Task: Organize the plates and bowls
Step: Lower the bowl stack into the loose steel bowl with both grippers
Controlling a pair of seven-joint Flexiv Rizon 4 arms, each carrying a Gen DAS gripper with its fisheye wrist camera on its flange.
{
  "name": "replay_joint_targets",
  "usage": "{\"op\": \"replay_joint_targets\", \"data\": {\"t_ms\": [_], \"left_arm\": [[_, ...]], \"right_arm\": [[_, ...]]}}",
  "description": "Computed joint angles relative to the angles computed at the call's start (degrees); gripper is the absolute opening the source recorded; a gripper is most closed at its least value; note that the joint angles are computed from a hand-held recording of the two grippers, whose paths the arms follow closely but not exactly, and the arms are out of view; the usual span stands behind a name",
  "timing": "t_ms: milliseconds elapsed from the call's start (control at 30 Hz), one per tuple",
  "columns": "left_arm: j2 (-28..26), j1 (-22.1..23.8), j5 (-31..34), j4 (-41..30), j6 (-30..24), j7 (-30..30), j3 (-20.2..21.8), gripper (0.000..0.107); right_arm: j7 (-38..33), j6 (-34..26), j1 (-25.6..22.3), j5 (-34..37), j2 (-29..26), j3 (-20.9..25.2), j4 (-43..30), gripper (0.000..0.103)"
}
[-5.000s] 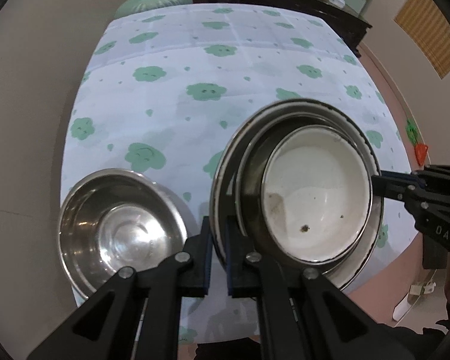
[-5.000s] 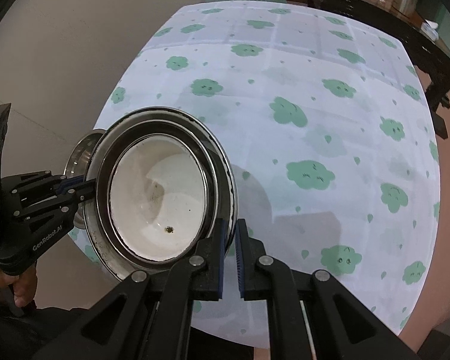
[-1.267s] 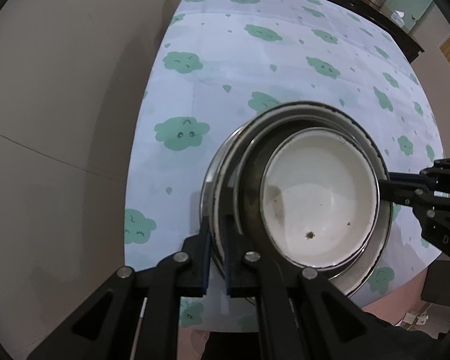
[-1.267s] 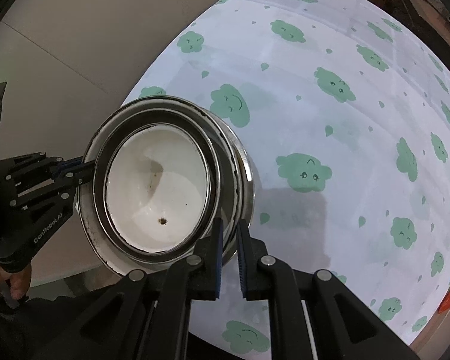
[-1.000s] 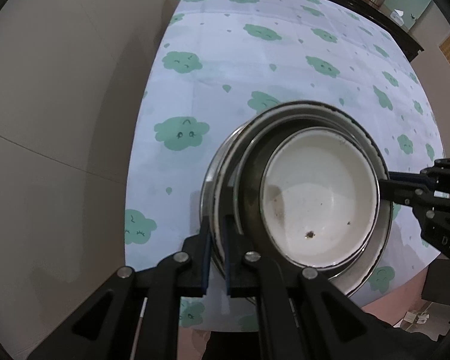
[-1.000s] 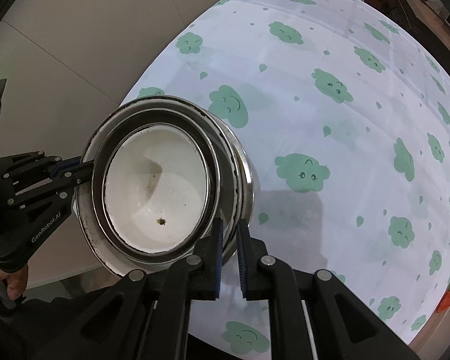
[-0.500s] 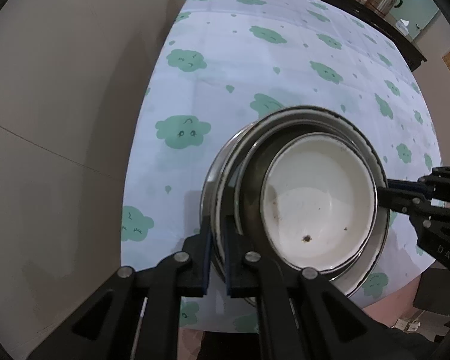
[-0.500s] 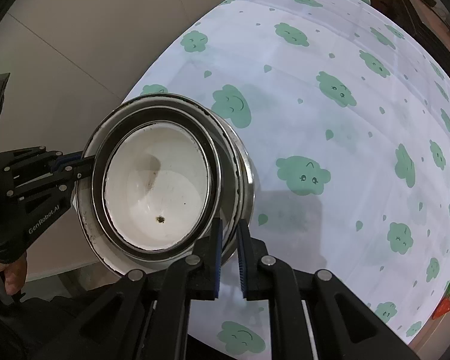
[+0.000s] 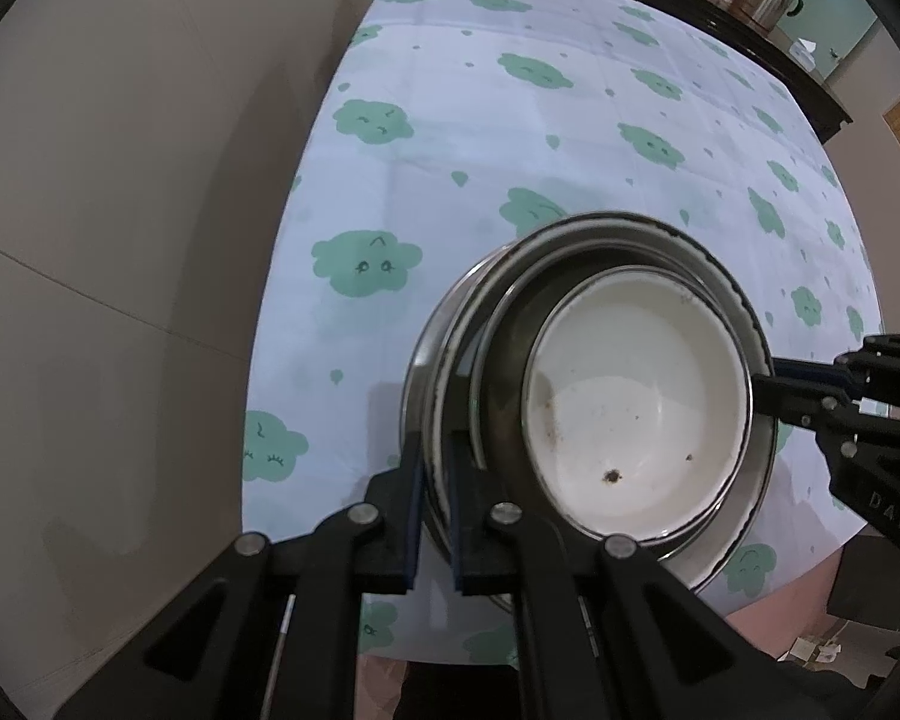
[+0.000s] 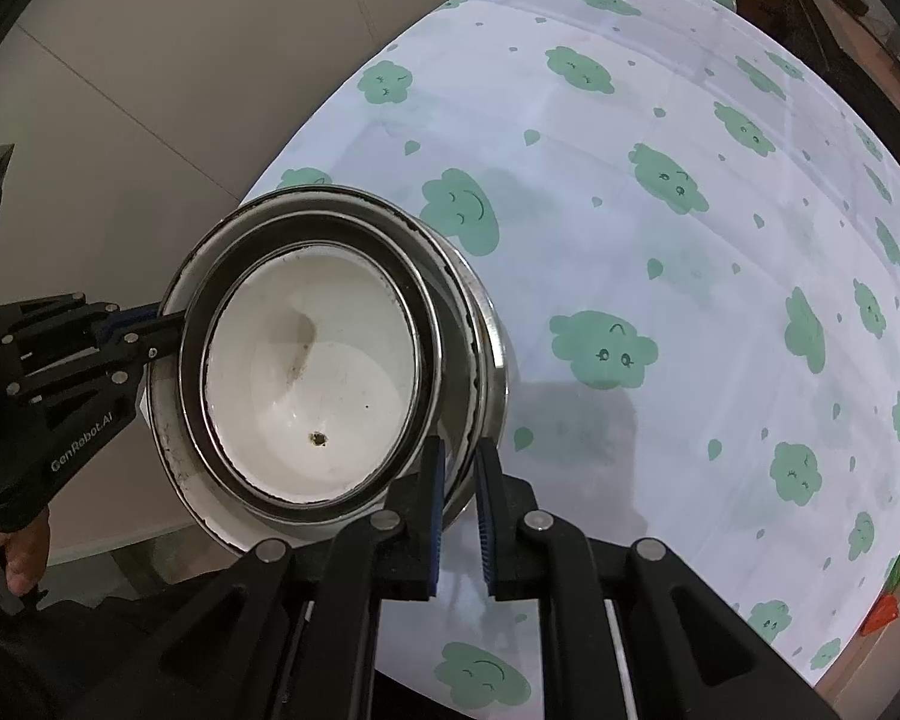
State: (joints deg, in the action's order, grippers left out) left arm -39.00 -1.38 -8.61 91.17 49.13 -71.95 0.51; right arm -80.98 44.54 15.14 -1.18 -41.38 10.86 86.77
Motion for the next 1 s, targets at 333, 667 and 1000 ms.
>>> {"op": "replay_joint_targets", "data": {"t_ms": [333,667,1000], "left_arm": [[0.19,0.0,-0.3,0.14,-0.29,-0.03,-0.2,0.002],[0.37,0.36,-0.91,0.76,0.06,0.55,-0.58,0.007],[0.6,1.03,-0.46,1.35,1.49,2.15,-0.37,0.033]], "right_arm": [[0.31,-0.27,-0.43,1.08,-0.07,0.32,-0.32,0.012],[1.63,1.2,-0.28,1.52,0.3,-0.01,0.68,0.012],[7.42,3.26,1.58,-1.47,1.4,-1.57,3.36,0.012]]}}
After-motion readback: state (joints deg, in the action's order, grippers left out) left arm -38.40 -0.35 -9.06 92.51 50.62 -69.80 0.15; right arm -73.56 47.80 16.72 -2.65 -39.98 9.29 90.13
